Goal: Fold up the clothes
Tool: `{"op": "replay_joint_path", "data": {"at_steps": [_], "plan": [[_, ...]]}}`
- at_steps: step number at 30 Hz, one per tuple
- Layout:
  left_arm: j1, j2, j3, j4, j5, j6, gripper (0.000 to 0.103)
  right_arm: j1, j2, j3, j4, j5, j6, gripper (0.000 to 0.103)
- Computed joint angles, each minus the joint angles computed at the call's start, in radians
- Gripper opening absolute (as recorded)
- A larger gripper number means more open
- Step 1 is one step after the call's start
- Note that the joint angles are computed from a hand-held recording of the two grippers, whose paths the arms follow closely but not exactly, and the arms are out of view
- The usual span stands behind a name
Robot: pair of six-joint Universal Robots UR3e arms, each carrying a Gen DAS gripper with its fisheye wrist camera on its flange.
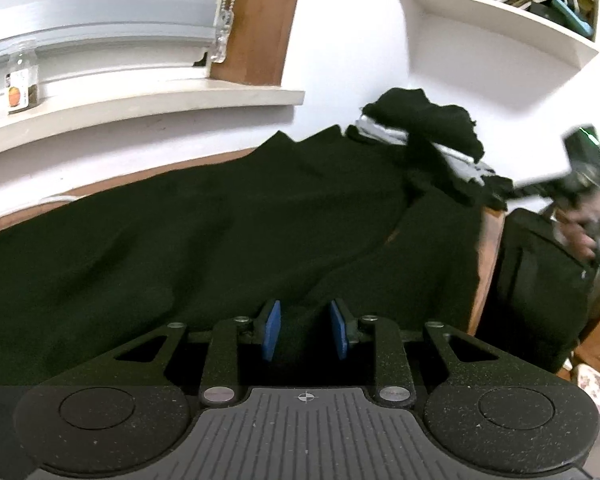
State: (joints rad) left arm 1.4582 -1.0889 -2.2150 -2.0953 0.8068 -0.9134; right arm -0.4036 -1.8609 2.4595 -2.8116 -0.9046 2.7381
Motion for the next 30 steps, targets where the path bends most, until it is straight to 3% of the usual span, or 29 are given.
{"op": "replay_joint_path", "data": {"at_steps": [3, 5, 7, 10, 11, 15, 20, 22, 24, 26, 28, 30], "plan": [[-0.014, -0.011, 0.006, 0.005, 0.002, 0.0, 0.034, -0.122, -0.148, 0.106, 0.15, 0.073, -0.108, 0.005], [-0.021, -0.006, -0.001, 0.017, 0.001, 0.0, 0.042, -0.156, -0.168, 0.138, 0.161, 0.1, -0.132, 0.011], [-0.019, -0.002, -0.011, 0.035, 0.008, -0.005, 0.042, -0.162, -0.146, 0.149, 0.109, 0.111, -0.119, 0.014], [-0.033, -0.001, -0.023, 0.065, 0.016, -0.015, 0.042, -0.156, -0.074, 0.15, -0.026, 0.114, -0.068, 0.039], [-0.039, -0.002, -0.027, 0.076, 0.019, -0.018, 0.047, -0.153, -0.04, 0.146, -0.079, 0.11, -0.046, 0.042], [-0.084, -0.005, -0.039, 0.107, 0.016, -0.014, 0.051, -0.176, 0.093, 0.137, -0.233, 0.084, 0.008, 0.042], [-0.2, -0.025, -0.066, 0.245, -0.003, -0.104, 0.05, -0.217, 0.272, 0.102, -0.384, 0.089, 0.089, 0.047], [-0.224, -0.028, -0.08, 0.278, -0.001, -0.11, 0.046, -0.224, 0.336, 0.078, -0.441, 0.092, 0.126, 0.048], [-0.227, -0.016, -0.096, 0.281, -0.001, -0.096, 0.036, -0.222, 0.398, 0.046, -0.497, 0.093, 0.169, 0.049], [-0.217, -0.009, -0.101, 0.258, 0.004, -0.066, 0.014, -0.21, 0.464, 0.006, -0.546, 0.092, 0.214, 0.049], [-0.187, 0.012, -0.104, 0.209, 0.004, -0.022, 0.004, -0.195, 0.528, -0.037, -0.593, 0.09, 0.256, 0.049], [-0.13, 0.035, -0.092, 0.109, 0.012, 0.057, 0.003, -0.173, 0.569, -0.075, -0.623, 0.077, 0.282, 0.049]]}}
